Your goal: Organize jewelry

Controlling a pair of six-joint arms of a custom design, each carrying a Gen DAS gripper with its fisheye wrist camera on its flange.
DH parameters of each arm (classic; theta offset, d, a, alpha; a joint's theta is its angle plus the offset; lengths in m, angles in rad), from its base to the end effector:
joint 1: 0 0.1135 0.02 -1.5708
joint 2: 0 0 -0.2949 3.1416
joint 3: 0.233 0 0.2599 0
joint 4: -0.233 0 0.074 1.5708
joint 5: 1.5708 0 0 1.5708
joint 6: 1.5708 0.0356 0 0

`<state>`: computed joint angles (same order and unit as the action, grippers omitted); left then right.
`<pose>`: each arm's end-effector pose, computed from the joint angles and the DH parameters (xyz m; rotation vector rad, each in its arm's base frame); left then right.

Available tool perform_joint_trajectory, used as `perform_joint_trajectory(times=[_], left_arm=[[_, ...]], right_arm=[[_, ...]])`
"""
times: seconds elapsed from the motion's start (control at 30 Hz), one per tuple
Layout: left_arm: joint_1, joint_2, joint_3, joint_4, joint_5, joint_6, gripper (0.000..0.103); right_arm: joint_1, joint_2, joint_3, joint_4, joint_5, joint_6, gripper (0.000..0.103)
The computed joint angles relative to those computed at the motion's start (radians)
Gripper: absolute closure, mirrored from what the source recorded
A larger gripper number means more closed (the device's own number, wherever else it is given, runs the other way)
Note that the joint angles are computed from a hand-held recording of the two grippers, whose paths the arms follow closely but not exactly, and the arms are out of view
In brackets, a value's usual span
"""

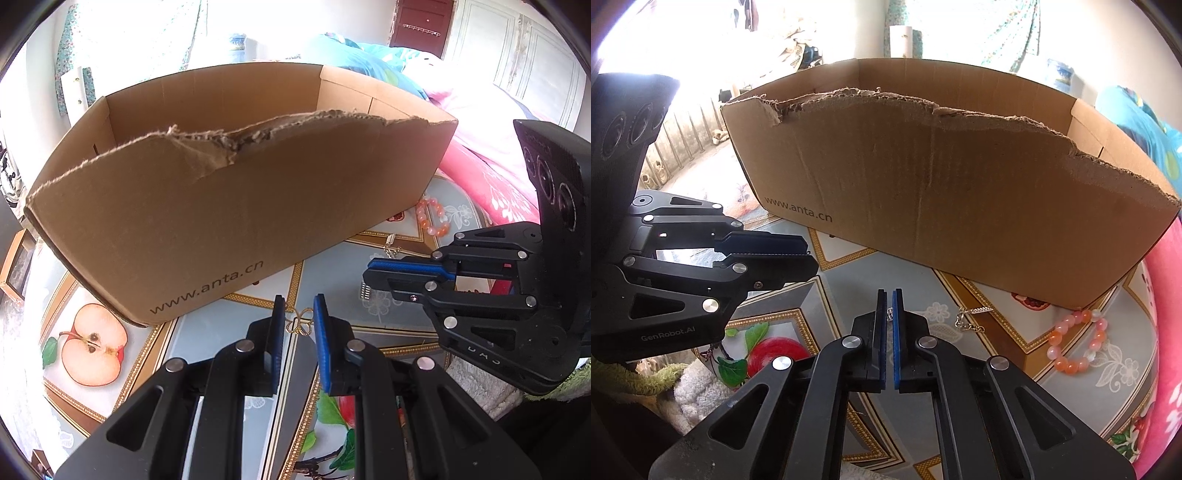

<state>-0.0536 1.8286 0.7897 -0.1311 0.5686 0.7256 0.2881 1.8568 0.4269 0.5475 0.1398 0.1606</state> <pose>0.3143 -0.0361 0.1154 1.1015 2.2866 -0.5293 0.2579 0.0713 0.0701 -0.0943 2.4398 0.0280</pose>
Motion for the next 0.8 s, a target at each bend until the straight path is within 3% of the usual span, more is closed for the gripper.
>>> perform_joint_trajectory(times=[0.03,0.1,0.13,0.23,0.3,0.4,0.43,0.73,0.77,0.8], left_arm=[[0.000,0.000,0.000,-0.001,0.000,0.002,0.088],[0.001,-0.001,0.000,-0.002,0.000,0.004,0.088],[0.001,-0.002,0.001,-0.003,0.000,0.003,0.088],[0.001,-0.001,0.002,-0.005,-0.001,0.004,0.088],[0.001,0.000,0.003,-0.006,-0.001,0.003,0.088],[0.000,0.000,0.002,-0.005,-0.003,0.005,0.088],[0.000,0.000,0.002,-0.004,-0.004,0.004,0.088],[0.003,-0.006,-0.005,0.007,-0.002,0.003,0.088],[0.003,-0.009,-0.006,0.006,-0.002,0.002,0.088],[0.003,-0.011,-0.006,0.006,-0.002,0.001,0.088]], right_arm=[[0.001,0.002,0.004,-0.011,0.000,-0.004,0.100],[0.001,-0.004,0.007,-0.033,0.009,-0.016,0.082],[0.002,0.001,0.016,-0.048,0.003,-0.020,0.063],[0.006,0.012,0.014,-0.041,0.002,-0.035,0.059],[0.001,0.010,0.015,-0.045,-0.018,-0.047,0.061],[-0.014,0.000,0.013,-0.056,-0.031,-0.059,0.087],[-0.017,-0.004,0.018,-0.069,-0.031,-0.060,0.090],[-0.056,-0.015,0.041,-0.107,-0.083,-0.080,0.091],[-0.060,-0.010,0.040,-0.099,-0.088,-0.081,0.103],[-0.067,-0.016,0.037,-0.098,-0.095,-0.082,0.103]])
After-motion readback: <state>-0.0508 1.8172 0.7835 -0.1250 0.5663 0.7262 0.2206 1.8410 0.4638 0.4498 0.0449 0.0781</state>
